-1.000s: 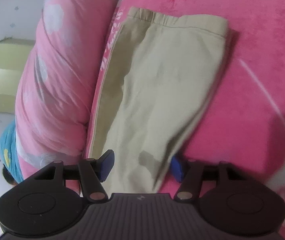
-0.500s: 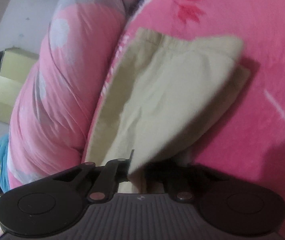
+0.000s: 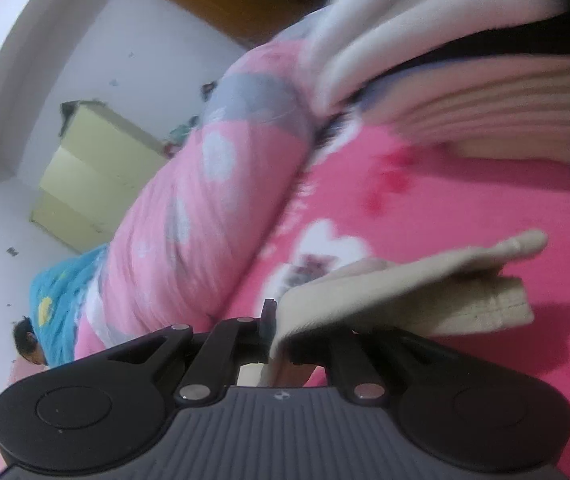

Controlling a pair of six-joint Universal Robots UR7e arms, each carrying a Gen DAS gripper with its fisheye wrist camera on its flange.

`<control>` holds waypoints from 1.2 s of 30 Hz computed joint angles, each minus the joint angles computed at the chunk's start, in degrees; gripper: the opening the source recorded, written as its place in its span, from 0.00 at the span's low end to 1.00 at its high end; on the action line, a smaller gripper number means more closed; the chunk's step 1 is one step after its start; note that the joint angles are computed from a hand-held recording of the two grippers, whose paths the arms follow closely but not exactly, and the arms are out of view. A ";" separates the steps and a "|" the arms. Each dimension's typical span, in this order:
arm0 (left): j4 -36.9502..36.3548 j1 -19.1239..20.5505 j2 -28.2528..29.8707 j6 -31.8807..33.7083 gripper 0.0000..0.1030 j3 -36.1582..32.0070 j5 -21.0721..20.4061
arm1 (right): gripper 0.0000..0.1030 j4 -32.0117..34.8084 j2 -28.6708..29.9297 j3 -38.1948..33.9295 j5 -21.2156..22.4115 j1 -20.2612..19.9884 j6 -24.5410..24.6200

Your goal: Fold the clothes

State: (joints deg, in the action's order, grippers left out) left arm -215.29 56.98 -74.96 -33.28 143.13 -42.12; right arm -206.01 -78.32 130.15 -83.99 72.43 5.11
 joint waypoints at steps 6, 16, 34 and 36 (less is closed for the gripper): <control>2.07 -4.21 -3.54 -4.73 0.40 13.49 2.29 | 0.30 14.09 -13.10 11.21 -12.10 -6.62 -5.32; -15.48 -13.69 -0.80 7.89 0.74 18.72 19.79 | 0.36 -2.62 -11.35 15.40 -33.07 18.06 -38.39; -31.44 7.09 7.12 13.94 0.22 6.47 -0.72 | 0.49 30.78 45.15 -32.94 -10.08 30.55 -45.82; -37.63 7.97 8.97 19.24 0.19 6.01 -5.01 | 0.45 27.23 46.90 -32.58 -12.16 29.86 -48.66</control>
State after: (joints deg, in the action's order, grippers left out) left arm -252.92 64.95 -65.98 -14.03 149.14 -47.13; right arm -178.78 -31.42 97.58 -96.15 102.29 -43.55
